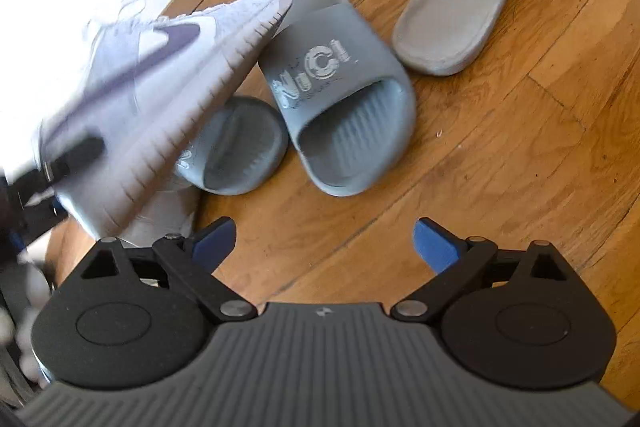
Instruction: Organize scattered shoes
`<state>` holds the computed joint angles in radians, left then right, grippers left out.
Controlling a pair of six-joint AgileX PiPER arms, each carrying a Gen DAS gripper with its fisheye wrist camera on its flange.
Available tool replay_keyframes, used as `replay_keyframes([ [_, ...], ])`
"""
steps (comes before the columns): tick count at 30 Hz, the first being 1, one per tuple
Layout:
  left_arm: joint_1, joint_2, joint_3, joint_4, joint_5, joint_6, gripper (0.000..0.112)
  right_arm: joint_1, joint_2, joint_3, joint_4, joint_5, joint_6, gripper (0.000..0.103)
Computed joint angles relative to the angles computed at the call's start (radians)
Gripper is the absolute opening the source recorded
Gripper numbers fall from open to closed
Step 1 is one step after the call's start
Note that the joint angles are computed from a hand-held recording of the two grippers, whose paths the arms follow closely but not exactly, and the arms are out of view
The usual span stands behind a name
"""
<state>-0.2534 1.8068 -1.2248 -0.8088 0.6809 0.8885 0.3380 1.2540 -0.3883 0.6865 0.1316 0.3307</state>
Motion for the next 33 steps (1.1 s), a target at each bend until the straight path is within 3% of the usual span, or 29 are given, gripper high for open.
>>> replay_keyframes([
  [3,-0.047,0.044,-0.012,0.123,-0.057,-0.120,0.084,0.020,0.007,0.000,-0.041,-0.008,0.027,0.097],
  [5,-0.092,0.066,0.007,0.194,-0.142,-0.209,0.087,0.033,0.013,0.000,-0.092,-0.012,0.072,0.097],
  [11,-0.182,0.095,0.108,0.239,-0.392,-0.121,0.089,0.032,0.032,0.001,-0.106,-0.009,0.091,0.097],
  [12,-0.202,0.076,0.143,0.307,-0.437,-0.103,0.089,0.030,0.037,0.003,-0.076,-0.012,0.059,0.097],
  [16,-0.209,0.008,0.204,0.415,-0.471,-0.039,0.089,0.013,0.051,0.014,0.134,-0.018,-0.164,0.097],
  [18,-0.222,-0.032,0.224,0.496,-0.457,-0.108,0.089,0.004,0.061,0.019,0.261,-0.019,-0.293,0.097],
  [20,-0.221,-0.066,0.180,0.558,-0.373,-0.202,0.089,-0.003,0.061,0.022,0.361,-0.018,-0.388,0.097],
  [23,-0.231,-0.084,0.086,0.485,-0.290,-0.218,0.089,-0.004,0.051,0.025,0.408,-0.019,-0.435,0.097],
  [26,-0.257,0.028,-0.157,0.448,-0.145,-0.308,0.090,-0.001,0.043,0.029,0.394,-0.022,-0.416,0.097],
  [33,-0.372,0.248,-0.419,0.818,0.013,-0.585,0.090,-0.003,0.041,0.042,0.321,-0.032,-0.323,0.097],
])
